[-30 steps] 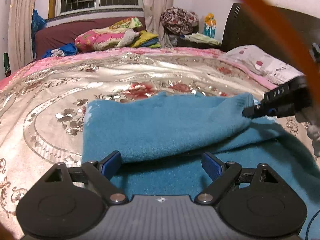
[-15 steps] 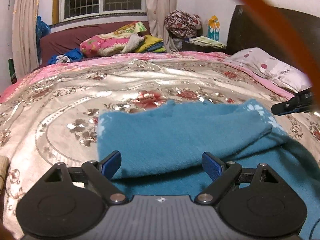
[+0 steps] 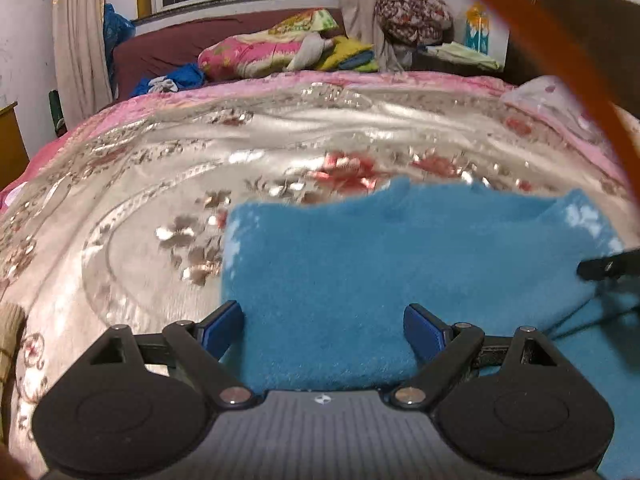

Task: Fold small clothes
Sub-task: 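Open the right gripper and withdraw from the folded side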

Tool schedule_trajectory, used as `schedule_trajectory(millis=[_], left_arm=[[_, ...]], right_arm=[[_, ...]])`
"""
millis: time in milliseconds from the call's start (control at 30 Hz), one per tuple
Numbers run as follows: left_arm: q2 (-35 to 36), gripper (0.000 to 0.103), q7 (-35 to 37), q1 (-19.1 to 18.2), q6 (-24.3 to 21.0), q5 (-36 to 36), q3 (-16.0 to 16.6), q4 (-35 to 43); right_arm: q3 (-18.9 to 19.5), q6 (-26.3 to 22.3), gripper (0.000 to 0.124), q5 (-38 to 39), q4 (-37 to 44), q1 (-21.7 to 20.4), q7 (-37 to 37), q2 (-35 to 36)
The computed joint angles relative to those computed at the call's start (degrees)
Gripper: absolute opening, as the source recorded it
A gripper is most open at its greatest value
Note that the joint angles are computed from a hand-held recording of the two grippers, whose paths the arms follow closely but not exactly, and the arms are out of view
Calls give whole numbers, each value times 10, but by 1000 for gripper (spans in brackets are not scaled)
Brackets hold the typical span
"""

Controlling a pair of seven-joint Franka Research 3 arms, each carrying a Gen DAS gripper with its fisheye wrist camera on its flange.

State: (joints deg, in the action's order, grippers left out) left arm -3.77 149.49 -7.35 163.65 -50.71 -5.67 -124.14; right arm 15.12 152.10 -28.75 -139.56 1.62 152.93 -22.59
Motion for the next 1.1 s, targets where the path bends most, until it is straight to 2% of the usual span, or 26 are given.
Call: schedule_trajectory(millis=[67, 233, 567, 867, 1100], left_arm=[[-6, 93, 1, 0, 4, 0, 0, -8], [-30, 93, -10, -2, -23, 3, 13, -19], [-127, 93, 3, -29, -59, 7, 62, -86], [-249, 94, 6, -65, -91, 54, 122, -167], [-350, 94, -29, -54, -132, 147, 155, -245]], right_arm=[[1, -11, 15, 4, 4, 4, -3, -2], [-1, -24, 18, 18, -1, 20, -22, -29], [16, -95, 18, 91, -28, 51, -88, -130], [49, -164, 18, 146, -44, 86, -112, -223], [74, -234, 20, 193, -74, 124, -109, -313]])
